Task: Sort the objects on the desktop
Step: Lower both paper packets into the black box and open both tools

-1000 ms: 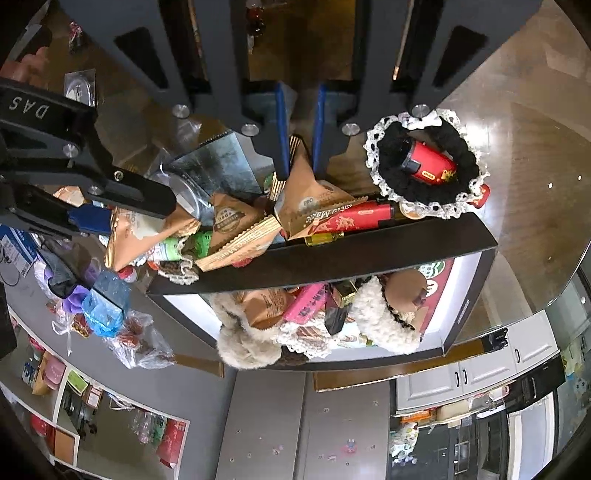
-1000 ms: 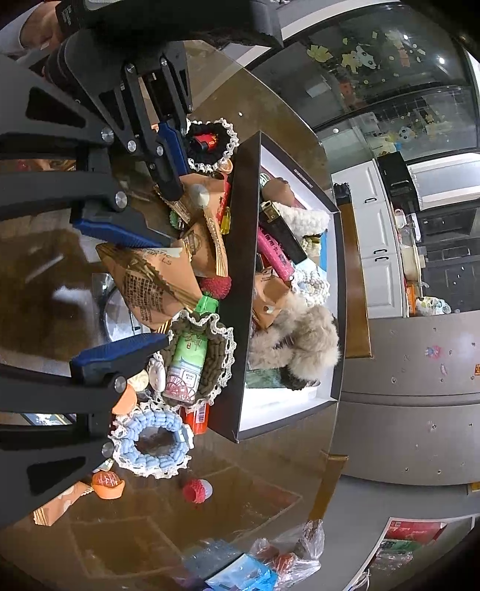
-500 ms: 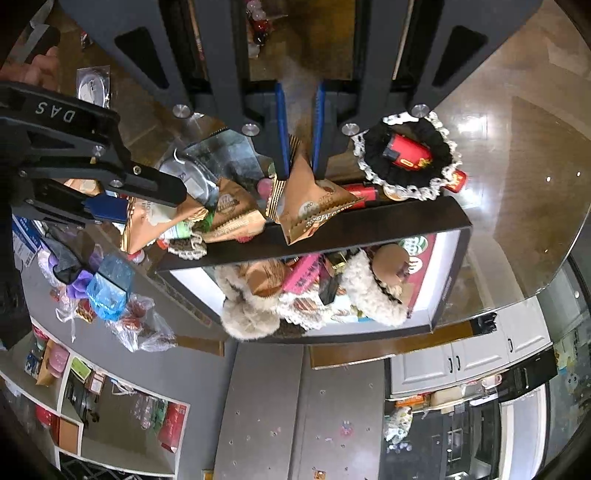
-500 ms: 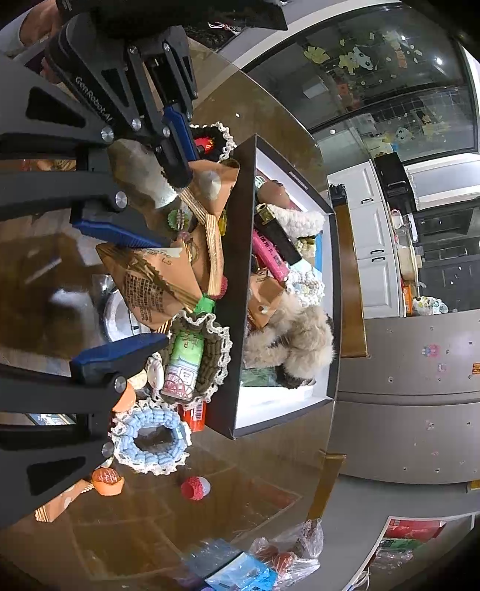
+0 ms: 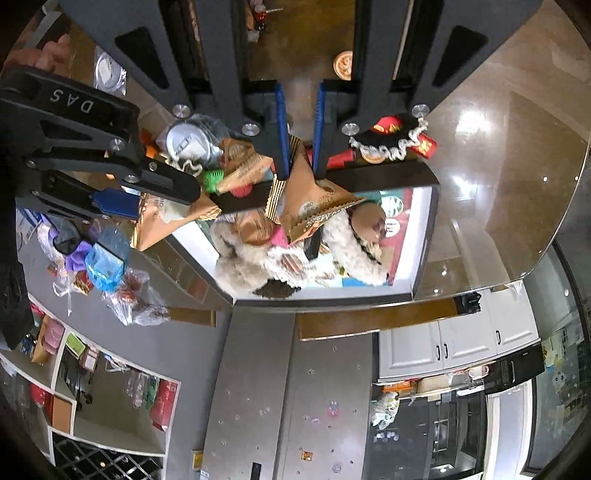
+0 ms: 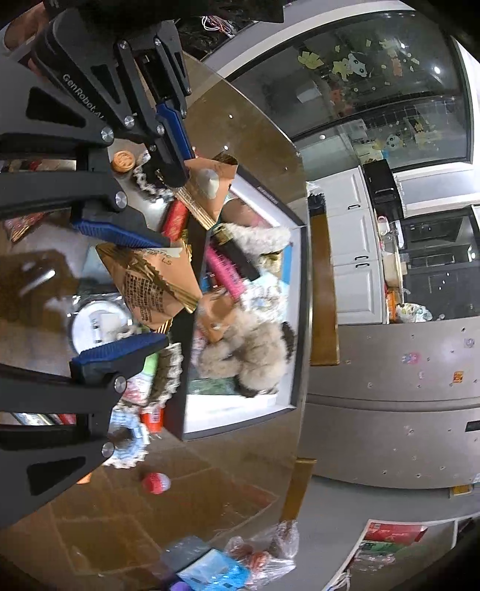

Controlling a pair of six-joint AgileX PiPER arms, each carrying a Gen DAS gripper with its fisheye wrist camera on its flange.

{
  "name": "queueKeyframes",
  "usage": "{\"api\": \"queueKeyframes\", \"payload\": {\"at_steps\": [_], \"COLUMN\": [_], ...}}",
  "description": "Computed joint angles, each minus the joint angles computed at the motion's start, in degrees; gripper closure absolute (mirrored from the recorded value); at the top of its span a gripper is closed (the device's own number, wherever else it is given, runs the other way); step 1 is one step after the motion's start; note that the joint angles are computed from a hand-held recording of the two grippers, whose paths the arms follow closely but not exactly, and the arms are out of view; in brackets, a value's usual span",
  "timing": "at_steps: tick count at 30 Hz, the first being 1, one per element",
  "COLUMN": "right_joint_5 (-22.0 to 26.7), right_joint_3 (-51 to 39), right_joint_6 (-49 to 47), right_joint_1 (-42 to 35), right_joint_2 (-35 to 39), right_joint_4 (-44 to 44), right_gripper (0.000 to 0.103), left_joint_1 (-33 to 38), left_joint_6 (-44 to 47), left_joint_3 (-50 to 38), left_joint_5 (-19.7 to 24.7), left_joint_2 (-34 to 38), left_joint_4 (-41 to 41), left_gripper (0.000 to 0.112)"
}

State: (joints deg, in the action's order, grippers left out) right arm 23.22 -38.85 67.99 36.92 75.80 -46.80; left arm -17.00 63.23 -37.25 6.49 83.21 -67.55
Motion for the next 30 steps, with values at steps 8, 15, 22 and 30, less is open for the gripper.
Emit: {"api": "queueKeyframes", "payload": {"at_steps": [8,15,22,30], "right_joint_5": [-0.34,-1.20,-3.10,-2.57], "right_joint_3": [-6.66,-14.35,-20.42,-24.58], "right_joint_6": [-8.88,-18.27,-28.11,-30.75], "right_joint_1": [-3.08,-7.23,-11.61,-12.80], "right_joint_2": [3.80,10.72,18.38,22.67], "right_joint_4": [6.11,12.02,19.09,20.24], "right_gripper": [0.057,0.057,0.057,0.057], "left_joint_1": [3.35,5.11,6.44,7.24], "left_joint_6": [-11.24,-16.52,-13.37,-16.90], "left_joint_3": [-6.90,-16.43,-23.20,-26.81], "left_joint_5": [2.98,5.37,6.91,7.69], "left_joint_2": [4.33,12.93,20.26,24.11], "left_joint_4": [11.67,16.79,13.91,17.81], "left_gripper": [0.100,0.100,0.100,0.100]}}
